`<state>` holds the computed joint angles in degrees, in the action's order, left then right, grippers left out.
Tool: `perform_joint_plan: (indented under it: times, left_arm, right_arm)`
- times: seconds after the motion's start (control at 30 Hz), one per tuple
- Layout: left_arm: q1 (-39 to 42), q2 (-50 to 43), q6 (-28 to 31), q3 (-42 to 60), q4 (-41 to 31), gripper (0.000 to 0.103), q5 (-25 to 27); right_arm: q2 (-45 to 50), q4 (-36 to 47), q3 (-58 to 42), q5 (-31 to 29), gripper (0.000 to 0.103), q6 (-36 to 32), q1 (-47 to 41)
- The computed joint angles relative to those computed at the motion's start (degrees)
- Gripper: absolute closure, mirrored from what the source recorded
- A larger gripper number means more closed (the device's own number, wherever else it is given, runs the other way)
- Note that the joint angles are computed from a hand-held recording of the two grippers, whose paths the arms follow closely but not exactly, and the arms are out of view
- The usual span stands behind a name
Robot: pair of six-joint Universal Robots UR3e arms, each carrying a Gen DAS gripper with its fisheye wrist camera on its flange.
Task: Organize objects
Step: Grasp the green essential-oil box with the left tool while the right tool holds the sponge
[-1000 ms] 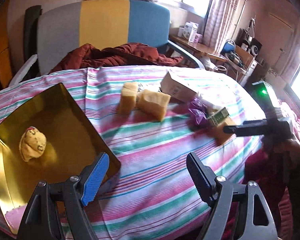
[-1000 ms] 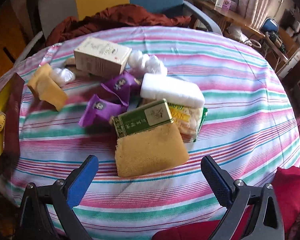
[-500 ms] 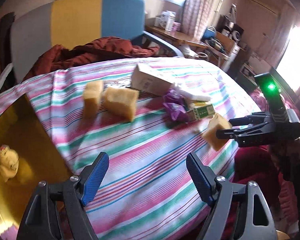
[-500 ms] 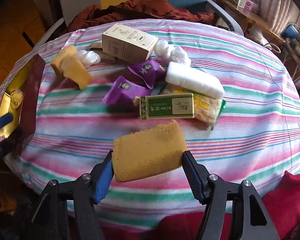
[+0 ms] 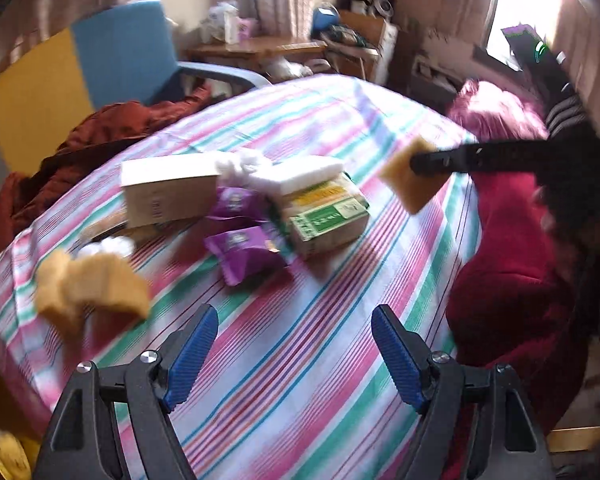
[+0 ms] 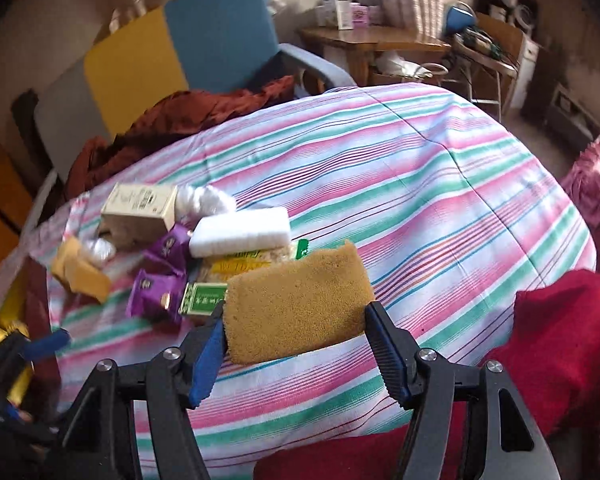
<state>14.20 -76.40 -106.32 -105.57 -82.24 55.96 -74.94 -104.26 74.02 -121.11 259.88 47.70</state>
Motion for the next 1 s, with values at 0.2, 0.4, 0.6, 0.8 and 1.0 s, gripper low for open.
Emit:
perform_joint_plan:
  times: [0.2, 0.4, 0.6, 0.8, 1.0]
  left_arm:
    - [-11.7, -9.8, -15.9, 5.0, 5.8, 0.023, 1.1]
    - [-20.4, -18.2, -30.5, 8.1, 15.0, 0.022, 4.8]
    - [-25.0, -23.7, -39.3, 9.3, 22.6, 0.020, 8.8]
    - [-28.1, -27.7, -43.9, 11.1, 26.4, 0.022, 13.7]
    - [-23.5, -20.6, -39.1, 2.7, 29.4, 0.025, 8.4]
  right_arm:
    - [-6.4, -10.0, 12.1, -3.1, 0.036, 10.0, 1.2]
    - [-9.1, -21.3, 20.1, -2.1, 0.035, 10.5, 0.4]
    - [-9.9, -27.0, 23.7, -3.3, 0.035, 11.4, 1.0]
    - [-10.3, -29.7, 25.3, -3.1, 0.035, 11.1, 0.7]
    - [-10.7, -31.2, 26.2, -2.6, 0.035, 10.5, 0.5]
